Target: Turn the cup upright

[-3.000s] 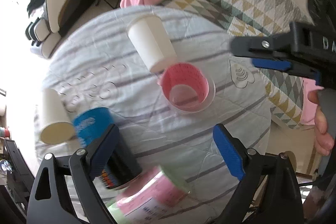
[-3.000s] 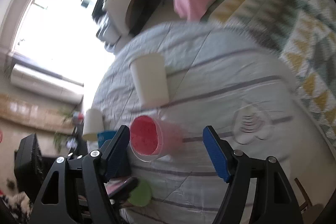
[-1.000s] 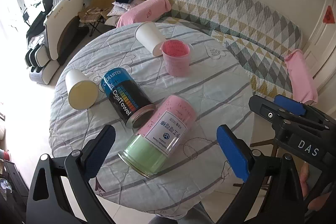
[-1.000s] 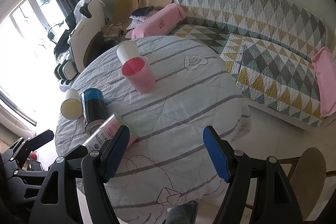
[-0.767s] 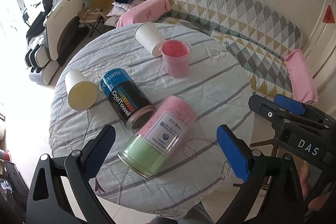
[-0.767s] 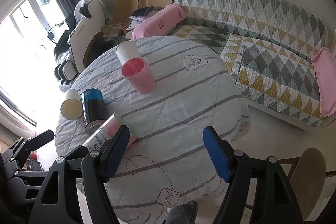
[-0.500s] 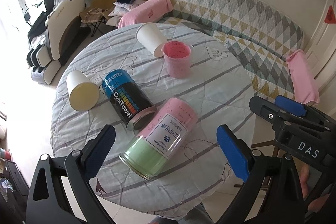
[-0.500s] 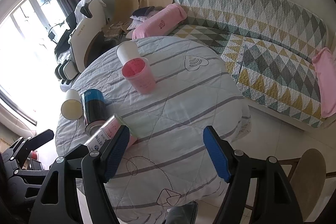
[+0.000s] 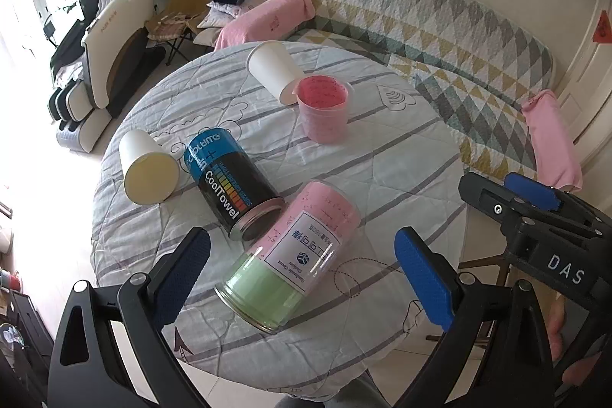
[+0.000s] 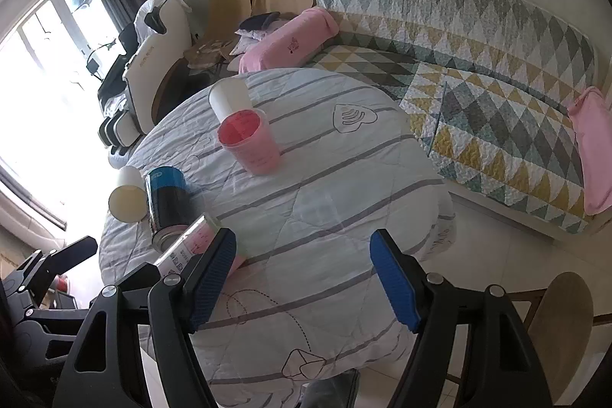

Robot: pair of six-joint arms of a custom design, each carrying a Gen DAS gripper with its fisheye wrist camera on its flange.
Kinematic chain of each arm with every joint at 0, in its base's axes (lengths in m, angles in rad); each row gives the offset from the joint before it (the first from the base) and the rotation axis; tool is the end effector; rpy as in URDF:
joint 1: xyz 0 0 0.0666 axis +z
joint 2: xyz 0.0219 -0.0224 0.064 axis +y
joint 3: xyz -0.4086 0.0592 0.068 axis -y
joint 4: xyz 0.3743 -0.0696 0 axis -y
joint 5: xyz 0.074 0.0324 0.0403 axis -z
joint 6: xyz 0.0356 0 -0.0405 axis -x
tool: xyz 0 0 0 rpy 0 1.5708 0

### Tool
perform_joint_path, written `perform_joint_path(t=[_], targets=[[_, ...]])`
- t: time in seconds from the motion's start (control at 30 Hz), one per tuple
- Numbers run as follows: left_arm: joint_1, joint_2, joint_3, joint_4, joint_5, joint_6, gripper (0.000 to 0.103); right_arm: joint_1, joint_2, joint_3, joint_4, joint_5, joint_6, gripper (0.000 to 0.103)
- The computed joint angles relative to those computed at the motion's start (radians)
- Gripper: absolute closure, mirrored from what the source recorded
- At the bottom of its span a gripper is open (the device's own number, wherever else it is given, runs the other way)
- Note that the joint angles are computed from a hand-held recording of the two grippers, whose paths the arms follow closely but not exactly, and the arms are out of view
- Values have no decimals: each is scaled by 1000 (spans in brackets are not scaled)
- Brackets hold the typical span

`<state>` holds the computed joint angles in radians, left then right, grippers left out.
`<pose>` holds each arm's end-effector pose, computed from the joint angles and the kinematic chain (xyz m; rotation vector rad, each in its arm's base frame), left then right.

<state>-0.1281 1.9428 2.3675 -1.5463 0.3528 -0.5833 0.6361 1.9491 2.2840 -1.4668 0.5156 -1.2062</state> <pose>0.6146 -0.0920 0.5439 1.0086 2.4097 -0.3187 0.5206 0.3622 0.5131 0.8353 2.3331 0.0448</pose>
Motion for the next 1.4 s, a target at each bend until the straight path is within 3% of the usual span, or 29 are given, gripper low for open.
perform_joint_path(t=[1.4], targets=[[0,41,67,-42,-6,10,4,-2,-40,-82,33,-16,-8,29]])
